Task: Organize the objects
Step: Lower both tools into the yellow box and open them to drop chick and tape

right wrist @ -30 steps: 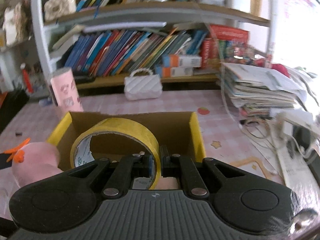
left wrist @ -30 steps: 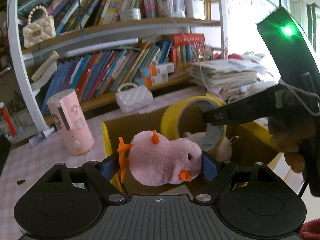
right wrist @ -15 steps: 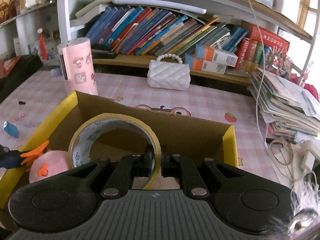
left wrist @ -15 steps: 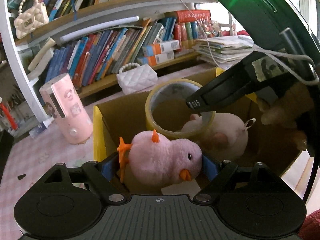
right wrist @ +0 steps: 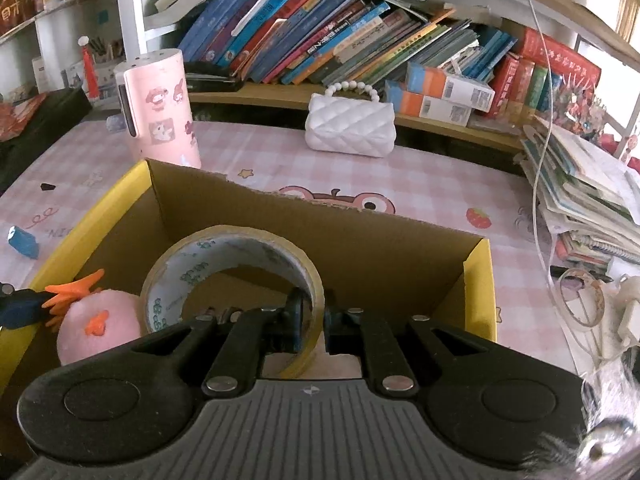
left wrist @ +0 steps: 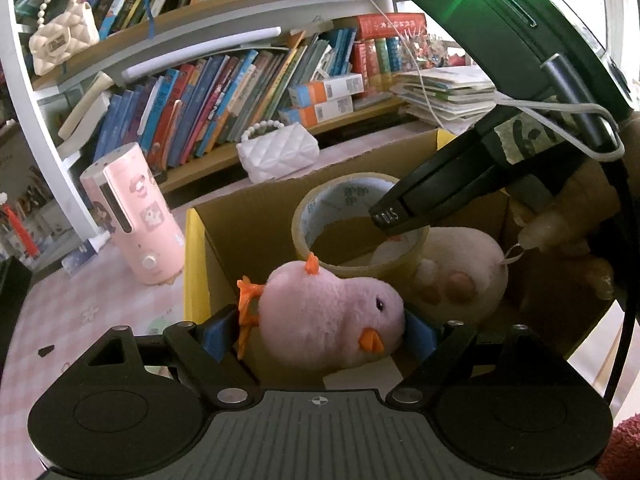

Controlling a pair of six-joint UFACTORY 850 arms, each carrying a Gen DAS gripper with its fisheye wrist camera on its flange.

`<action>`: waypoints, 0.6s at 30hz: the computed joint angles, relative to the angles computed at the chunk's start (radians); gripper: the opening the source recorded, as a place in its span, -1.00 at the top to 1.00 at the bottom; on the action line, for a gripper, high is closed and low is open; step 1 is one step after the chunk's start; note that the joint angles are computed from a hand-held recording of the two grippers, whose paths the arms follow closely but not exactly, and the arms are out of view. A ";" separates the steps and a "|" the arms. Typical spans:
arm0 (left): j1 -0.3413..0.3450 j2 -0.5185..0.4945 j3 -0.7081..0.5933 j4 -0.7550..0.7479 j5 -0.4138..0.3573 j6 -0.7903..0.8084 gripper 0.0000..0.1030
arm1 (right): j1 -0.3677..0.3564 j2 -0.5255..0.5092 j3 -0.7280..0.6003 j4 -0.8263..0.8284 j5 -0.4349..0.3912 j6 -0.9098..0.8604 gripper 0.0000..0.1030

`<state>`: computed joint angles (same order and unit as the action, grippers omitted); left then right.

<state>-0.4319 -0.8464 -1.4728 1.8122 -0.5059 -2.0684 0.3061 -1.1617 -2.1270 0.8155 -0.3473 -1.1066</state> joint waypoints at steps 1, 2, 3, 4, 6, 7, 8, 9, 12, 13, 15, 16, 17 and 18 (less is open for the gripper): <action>0.000 0.000 0.000 -0.003 -0.001 0.003 -0.69 | 0.000 0.000 0.000 0.001 0.000 0.000 0.79; -0.001 0.000 0.000 -0.005 -0.002 0.003 -0.69 | 0.000 0.000 -0.001 -0.001 0.000 0.002 0.75; -0.001 0.001 0.000 -0.007 -0.004 0.004 -0.70 | -0.001 -0.001 -0.002 0.003 -0.005 0.001 0.69; -0.002 0.002 0.002 -0.005 -0.007 -0.001 -0.71 | -0.001 0.000 0.000 0.006 -0.006 -0.003 0.67; -0.004 0.008 0.014 0.021 -0.013 -0.035 -0.73 | -0.004 0.005 0.010 0.015 -0.015 -0.015 0.47; -0.006 0.011 0.020 0.030 -0.018 -0.044 -0.74 | -0.005 0.007 0.013 0.004 -0.021 -0.004 0.45; -0.009 0.014 0.025 0.042 -0.028 -0.055 -0.75 | -0.005 0.012 0.022 0.006 -0.020 -0.005 0.40; -0.012 0.016 0.028 0.050 -0.038 -0.061 -0.75 | -0.005 0.019 0.033 0.015 -0.015 -0.014 0.32; -0.021 0.024 0.042 0.080 -0.066 -0.090 -0.76 | -0.005 0.041 0.066 0.063 0.010 -0.067 0.11; -0.023 0.027 0.046 0.087 -0.075 -0.097 -0.78 | -0.007 0.050 0.081 0.082 0.013 -0.089 0.07; -0.030 0.033 0.056 0.097 -0.095 -0.111 -0.79 | -0.009 0.063 0.100 0.096 0.017 -0.104 -0.06; -0.031 0.035 0.061 0.099 -0.101 -0.116 -0.79 | -0.010 0.071 0.112 0.103 0.020 -0.113 -0.07; -0.033 0.039 0.067 0.100 -0.106 -0.123 -0.79 | -0.011 0.078 0.124 0.109 0.020 -0.121 -0.09; -0.035 0.041 0.070 0.096 -0.111 -0.125 -0.79 | -0.012 0.085 0.135 0.114 0.020 -0.127 -0.10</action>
<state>-0.4666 -0.8051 -1.4028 1.9083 -0.6169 -2.1939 0.2939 -1.0764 -1.9915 0.9290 -0.3275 -1.2332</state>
